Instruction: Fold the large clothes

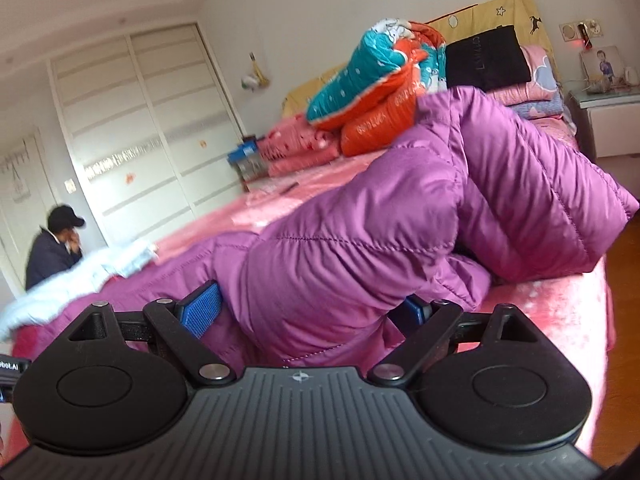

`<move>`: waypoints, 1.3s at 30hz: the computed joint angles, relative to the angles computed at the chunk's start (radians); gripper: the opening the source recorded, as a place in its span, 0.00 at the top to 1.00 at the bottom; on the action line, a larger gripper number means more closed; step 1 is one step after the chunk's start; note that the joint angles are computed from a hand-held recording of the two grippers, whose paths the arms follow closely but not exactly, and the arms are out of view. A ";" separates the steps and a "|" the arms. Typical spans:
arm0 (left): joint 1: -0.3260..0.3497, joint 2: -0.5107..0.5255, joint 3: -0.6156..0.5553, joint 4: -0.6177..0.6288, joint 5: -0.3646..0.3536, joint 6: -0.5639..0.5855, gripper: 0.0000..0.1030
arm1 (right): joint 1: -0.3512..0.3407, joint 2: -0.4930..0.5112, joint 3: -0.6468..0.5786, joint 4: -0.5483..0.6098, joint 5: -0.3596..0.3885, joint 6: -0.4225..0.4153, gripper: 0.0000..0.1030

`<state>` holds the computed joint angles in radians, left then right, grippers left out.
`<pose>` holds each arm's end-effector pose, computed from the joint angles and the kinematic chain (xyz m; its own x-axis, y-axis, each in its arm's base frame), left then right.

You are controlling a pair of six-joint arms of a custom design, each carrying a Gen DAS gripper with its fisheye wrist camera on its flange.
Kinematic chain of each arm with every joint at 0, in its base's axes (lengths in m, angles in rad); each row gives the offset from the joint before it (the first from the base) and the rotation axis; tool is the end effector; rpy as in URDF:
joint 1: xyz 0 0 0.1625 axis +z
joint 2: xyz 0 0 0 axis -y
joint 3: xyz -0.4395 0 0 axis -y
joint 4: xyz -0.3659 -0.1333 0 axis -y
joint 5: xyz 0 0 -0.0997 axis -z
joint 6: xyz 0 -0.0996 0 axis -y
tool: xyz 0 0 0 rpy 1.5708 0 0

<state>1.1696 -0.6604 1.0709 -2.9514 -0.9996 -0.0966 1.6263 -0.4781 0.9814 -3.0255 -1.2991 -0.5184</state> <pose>-0.1433 -0.8170 0.3210 -0.9655 -0.1319 -0.2246 0.1282 0.5100 -0.8506 0.2068 -0.8366 0.2137 -0.8090 -0.5231 0.2681 -0.4985 0.3689 -0.7845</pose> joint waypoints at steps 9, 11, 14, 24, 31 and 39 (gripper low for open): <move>0.015 -0.092 0.142 0.083 0.013 -0.143 1.00 | 0.000 0.017 -0.025 0.027 -0.047 -0.039 0.00; 0.032 -0.099 0.169 0.101 -0.016 -0.212 1.00 | -0.001 0.020 -0.033 0.038 -0.052 -0.048 0.00; 0.055 -0.082 0.185 0.047 -0.075 -0.285 0.97 | 0.004 0.031 -0.066 0.068 -0.063 -0.051 0.00; 0.081 0.019 0.105 -0.160 -0.106 -0.243 0.27 | 0.010 0.046 -0.112 0.135 -0.080 -0.058 0.00; 0.085 0.099 -0.024 -0.098 -0.054 -0.225 0.23 | 0.010 0.054 -0.132 0.165 -0.092 -0.043 0.00; 0.083 0.164 -0.165 -0.001 -0.017 -0.201 0.58 | 0.018 0.078 -0.166 0.188 -0.132 0.002 0.00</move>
<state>1.2526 -0.4966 0.9063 -2.9522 -1.0161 -0.2976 1.6439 -0.4005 0.8156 -2.8373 -1.4307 -0.5161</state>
